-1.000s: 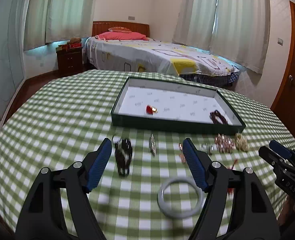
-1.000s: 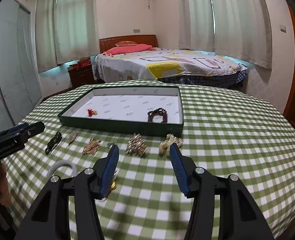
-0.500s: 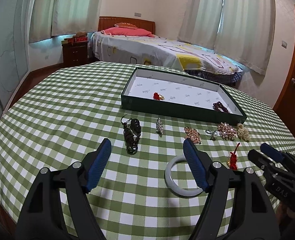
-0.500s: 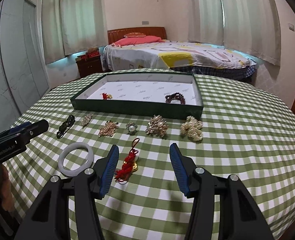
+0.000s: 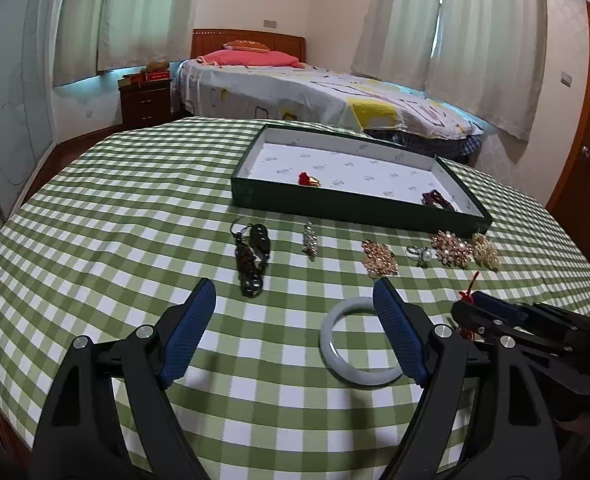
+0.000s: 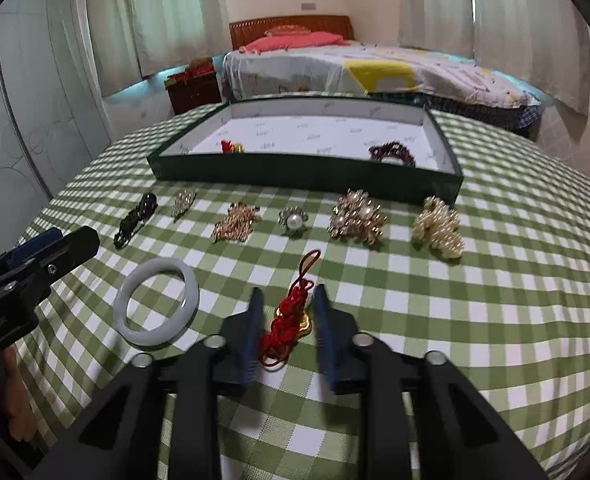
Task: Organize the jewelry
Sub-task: 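Grasp the red tassel with the right gripper while the left gripper grasps the white jade bangle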
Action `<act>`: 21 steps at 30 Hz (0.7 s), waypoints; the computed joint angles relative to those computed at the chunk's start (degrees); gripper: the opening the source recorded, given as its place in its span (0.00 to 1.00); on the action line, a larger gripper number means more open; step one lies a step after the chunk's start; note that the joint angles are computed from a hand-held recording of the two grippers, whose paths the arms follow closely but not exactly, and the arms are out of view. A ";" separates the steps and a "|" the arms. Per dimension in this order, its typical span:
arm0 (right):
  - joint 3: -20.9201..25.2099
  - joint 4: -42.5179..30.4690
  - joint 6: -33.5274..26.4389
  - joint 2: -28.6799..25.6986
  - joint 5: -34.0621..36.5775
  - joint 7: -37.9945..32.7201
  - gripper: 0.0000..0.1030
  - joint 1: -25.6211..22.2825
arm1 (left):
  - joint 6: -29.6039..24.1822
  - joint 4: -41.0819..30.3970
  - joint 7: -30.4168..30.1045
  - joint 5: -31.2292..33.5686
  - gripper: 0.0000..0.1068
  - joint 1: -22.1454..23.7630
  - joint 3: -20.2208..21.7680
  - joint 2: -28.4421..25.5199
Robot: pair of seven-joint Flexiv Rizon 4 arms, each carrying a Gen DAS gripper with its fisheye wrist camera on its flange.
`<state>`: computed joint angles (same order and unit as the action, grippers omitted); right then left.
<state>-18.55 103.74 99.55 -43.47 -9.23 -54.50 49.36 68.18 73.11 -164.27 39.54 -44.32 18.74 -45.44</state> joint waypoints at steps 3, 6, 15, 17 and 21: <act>1.10 -0.04 -0.19 0.12 -0.28 -0.11 0.13 -0.91 | -0.05 -0.61 1.11 -0.45 0.75 0.43 -0.82 -0.50; -0.28 0.80 0.94 0.32 0.14 -0.48 0.11 0.23 | 0.59 -1.12 2.15 -1.47 0.78 0.97 -1.61 -1.11; -5.85 3.72 4.24 0.58 6.21 -2.36 0.11 4.54 | 2.02 -4.24 10.32 -7.99 0.83 2.65 -4.49 -4.99; -5.59 3.79 4.56 0.60 7.21 -2.74 0.11 4.27 | 1.02 -5.00 12.38 -9.90 0.83 2.77 -4.88 -5.89; -5.19 3.48 5.16 0.40 8.59 -3.63 0.11 4.03 | -0.20 -5.85 15.48 -12.75 0.83 2.96 -5.33 -7.19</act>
<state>-23.74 107.23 104.71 -43.08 -0.64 -58.13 53.39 67.98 67.26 -148.79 26.79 -41.36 13.40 -52.63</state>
